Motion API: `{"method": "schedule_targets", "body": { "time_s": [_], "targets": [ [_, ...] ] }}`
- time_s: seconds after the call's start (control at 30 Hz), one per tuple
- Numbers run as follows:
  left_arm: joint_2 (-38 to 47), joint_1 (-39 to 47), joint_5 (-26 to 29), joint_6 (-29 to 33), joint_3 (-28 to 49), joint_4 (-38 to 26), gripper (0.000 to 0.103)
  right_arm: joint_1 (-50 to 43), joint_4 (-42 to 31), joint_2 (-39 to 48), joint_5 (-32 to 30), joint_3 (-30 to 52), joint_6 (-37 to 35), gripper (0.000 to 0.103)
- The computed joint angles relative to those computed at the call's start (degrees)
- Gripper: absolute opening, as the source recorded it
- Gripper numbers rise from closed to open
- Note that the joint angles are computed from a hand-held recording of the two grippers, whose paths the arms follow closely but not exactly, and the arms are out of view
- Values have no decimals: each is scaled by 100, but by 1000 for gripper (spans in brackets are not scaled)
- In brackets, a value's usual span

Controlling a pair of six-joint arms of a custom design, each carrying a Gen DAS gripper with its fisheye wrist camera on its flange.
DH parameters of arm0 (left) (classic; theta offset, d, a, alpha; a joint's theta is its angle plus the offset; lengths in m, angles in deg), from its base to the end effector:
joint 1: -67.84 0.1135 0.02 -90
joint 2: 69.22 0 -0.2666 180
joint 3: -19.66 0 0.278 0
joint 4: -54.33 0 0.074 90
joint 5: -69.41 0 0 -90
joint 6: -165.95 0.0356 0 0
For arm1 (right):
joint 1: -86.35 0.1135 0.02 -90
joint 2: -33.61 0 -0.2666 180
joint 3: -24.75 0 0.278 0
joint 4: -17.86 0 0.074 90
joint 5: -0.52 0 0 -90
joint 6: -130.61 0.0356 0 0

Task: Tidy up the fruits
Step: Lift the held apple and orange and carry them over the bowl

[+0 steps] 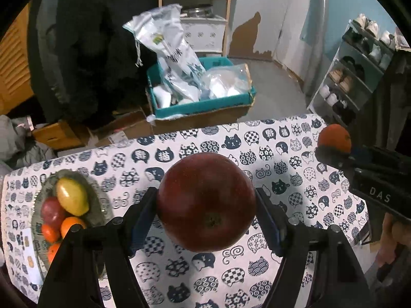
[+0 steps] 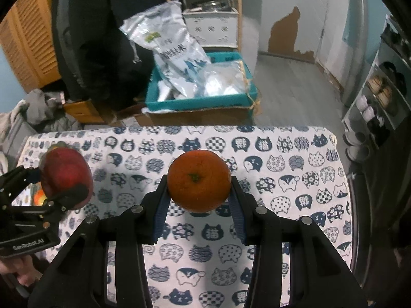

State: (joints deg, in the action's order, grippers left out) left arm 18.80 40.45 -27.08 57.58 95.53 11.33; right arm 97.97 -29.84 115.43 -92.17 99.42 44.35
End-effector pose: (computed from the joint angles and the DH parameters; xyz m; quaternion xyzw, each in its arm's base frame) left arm 0.3082 -0.1552 0.2317 0.0580 0.9510 -0.0665 0.2965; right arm 0.3141 0.0663 0.2532 -0.0726 0.9503 0.0625 0.2962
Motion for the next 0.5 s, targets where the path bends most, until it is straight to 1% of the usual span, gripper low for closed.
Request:
{"method": "schedule_targets", "body": {
  "time_s": [0.27, 0.5],
  "targets": [
    [-998, 197, -81, 92, -393, -270, 75, 532, -124, -275, 107, 167, 121, 43],
    [-1762, 604, -24, 266, -695, -534, 76, 963, -172, -235, 158, 398, 203, 43]
  ]
}}
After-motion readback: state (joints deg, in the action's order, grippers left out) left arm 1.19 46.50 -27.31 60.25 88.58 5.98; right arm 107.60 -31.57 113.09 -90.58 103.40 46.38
